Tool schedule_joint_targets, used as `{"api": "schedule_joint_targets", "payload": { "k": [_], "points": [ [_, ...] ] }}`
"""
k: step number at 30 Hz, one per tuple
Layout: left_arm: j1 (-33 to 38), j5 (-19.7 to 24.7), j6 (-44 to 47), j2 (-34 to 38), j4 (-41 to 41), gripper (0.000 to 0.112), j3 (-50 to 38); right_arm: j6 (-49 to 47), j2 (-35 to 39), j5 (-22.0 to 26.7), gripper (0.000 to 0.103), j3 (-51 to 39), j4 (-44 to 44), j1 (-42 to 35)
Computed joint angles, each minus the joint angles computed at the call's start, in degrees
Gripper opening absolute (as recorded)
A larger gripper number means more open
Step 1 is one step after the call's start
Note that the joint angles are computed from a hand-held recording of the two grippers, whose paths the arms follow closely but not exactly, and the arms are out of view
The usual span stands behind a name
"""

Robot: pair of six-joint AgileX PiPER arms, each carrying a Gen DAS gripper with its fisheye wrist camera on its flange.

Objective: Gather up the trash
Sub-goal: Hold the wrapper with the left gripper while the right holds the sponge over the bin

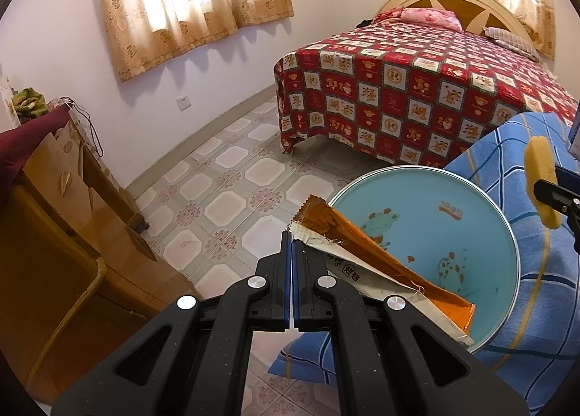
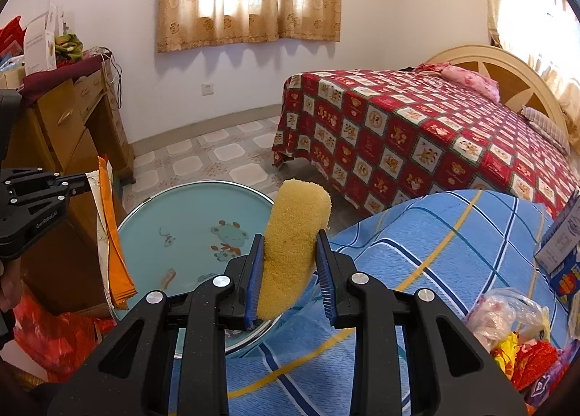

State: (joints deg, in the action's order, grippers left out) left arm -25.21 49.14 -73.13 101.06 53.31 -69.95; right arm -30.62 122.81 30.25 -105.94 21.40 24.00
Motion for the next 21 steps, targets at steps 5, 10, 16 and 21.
{"api": "schedule_joint_targets", "payload": {
  "k": [5, 10, 16, 21],
  "points": [
    [0.1, 0.1, 0.0, 0.0, 0.0, 0.0, 0.0, 0.4, 0.6, 0.2, 0.029, -0.8, -0.5, 0.3],
    [0.1, 0.1, -0.1, 0.0, 0.1, 0.0, 0.0, 0.5, 0.7, 0.3, 0.029, -0.9, -0.8, 0.7],
    [0.2, -0.1, 0.1, 0.0, -0.1, 0.0, 0.1, 0.7, 0.7, 0.1, 0.029, -0.8, -1.0, 1.0],
    [0.1, -0.1, 0.2, 0.1, -0.3, 0.0, 0.0, 0.6, 0.7, 0.3, 0.029, -0.9, -1.0, 1.2]
  ]
}}
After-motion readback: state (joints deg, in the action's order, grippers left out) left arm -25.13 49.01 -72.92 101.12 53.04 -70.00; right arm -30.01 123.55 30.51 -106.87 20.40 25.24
